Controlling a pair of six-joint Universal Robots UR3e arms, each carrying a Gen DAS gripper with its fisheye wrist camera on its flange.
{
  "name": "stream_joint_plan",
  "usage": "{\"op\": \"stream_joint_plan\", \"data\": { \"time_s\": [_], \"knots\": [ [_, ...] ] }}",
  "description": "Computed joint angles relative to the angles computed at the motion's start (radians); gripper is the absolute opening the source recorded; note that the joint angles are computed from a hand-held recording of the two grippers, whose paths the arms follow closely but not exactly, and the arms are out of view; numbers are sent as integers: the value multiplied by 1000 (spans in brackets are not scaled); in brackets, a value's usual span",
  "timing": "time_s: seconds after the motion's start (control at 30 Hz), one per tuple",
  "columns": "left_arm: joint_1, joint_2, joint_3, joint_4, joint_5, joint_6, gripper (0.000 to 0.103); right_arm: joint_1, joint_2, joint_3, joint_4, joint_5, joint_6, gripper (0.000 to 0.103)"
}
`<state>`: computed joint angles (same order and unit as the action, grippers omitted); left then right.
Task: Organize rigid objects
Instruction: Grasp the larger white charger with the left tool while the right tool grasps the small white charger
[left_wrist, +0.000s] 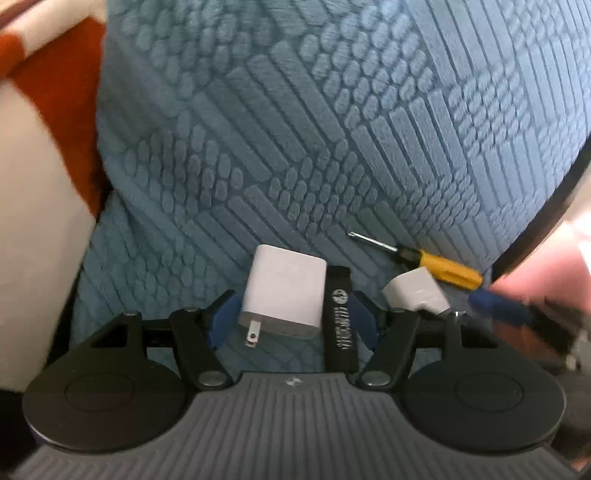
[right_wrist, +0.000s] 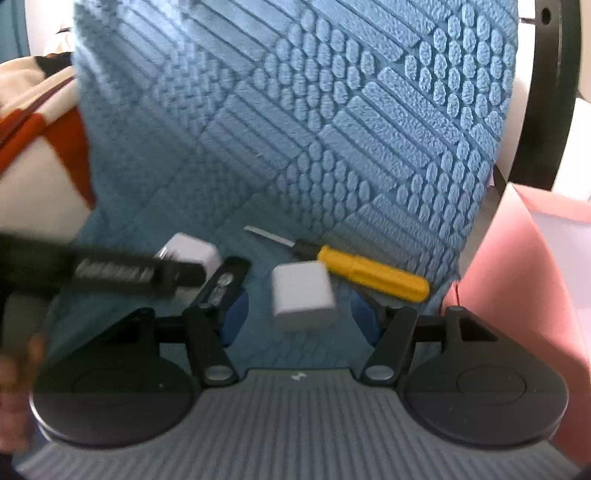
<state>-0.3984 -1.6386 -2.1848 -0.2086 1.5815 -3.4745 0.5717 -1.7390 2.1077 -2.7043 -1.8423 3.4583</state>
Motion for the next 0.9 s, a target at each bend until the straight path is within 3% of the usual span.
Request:
{"op": "stream_joint_plan", "data": {
  "time_s": [0.13,0.33,0.4,0.47,0.73,0.9],
  "knots": [
    [-27,-26,16,15,98,-25,67,-52,34,-22,19,72,3,61],
    [37,-25,-13,46,4,-4,67,-20,109,-77,25,22,-7,56],
    [41,-36,-11,49,-10,0,67,-13,143,-103,46,26,-10,46],
    [43,-47,-11,50,-26,0,67,5,177,-133,48,7,-8,46],
    [-18,-168,58,95,52,10,67,30,195,-159,71,-6,19,46],
    [-30,-144,67,57,57,-10,59,-3,103,-100,107,15,0,46]
  ]
}}
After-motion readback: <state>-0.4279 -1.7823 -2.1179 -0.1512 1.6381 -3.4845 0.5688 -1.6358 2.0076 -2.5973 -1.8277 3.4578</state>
